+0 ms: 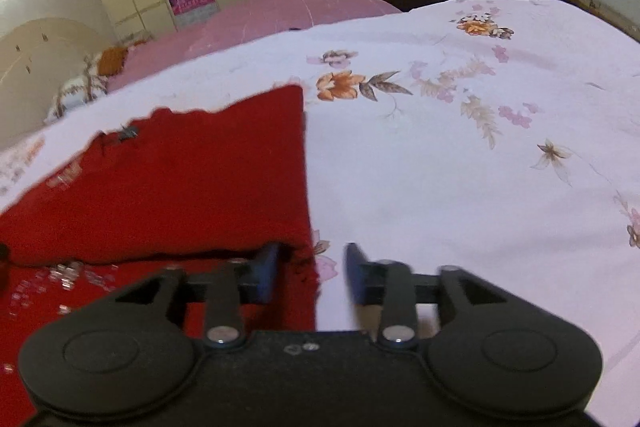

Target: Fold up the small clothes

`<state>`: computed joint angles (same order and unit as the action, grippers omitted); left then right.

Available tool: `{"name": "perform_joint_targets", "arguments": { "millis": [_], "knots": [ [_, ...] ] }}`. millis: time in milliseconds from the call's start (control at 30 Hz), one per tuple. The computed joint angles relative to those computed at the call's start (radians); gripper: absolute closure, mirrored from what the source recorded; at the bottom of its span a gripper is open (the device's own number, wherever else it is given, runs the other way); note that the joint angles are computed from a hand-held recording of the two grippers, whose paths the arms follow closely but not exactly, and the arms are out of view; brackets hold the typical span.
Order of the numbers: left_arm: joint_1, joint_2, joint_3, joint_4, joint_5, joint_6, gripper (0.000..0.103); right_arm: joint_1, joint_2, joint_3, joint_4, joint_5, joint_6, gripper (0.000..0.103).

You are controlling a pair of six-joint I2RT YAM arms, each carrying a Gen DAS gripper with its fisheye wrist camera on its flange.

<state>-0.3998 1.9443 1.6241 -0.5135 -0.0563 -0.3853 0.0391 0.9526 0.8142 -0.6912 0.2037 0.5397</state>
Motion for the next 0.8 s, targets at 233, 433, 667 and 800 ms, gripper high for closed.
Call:
{"name": "perform_joint_targets", "arguments": {
  "millis": [233, 433, 667, 800],
  "knots": [
    [-0.031, -0.038, -0.011, 0.055, -0.009, 0.055, 0.097, -0.075, 0.049, 0.025, 0.088, -0.053, -0.036, 0.045],
    [-0.062, 0.138, 0.166, -0.01, -0.016, 0.053, 0.097, -0.141, 0.224, 0.063, 0.216, -0.143, -0.038, 0.048],
    [-0.064, 0.165, 0.141, 0.022, -0.052, 0.056, 0.097, -0.24, 0.422, 0.121, 0.368, -0.258, -0.019, 0.057],
    [-0.066, 0.17, 0.149, 0.019, -0.059, 0.068, 0.097, -0.251, 0.479, 0.16, 0.378, -0.308, -0.002, 0.092]
  ]
}}
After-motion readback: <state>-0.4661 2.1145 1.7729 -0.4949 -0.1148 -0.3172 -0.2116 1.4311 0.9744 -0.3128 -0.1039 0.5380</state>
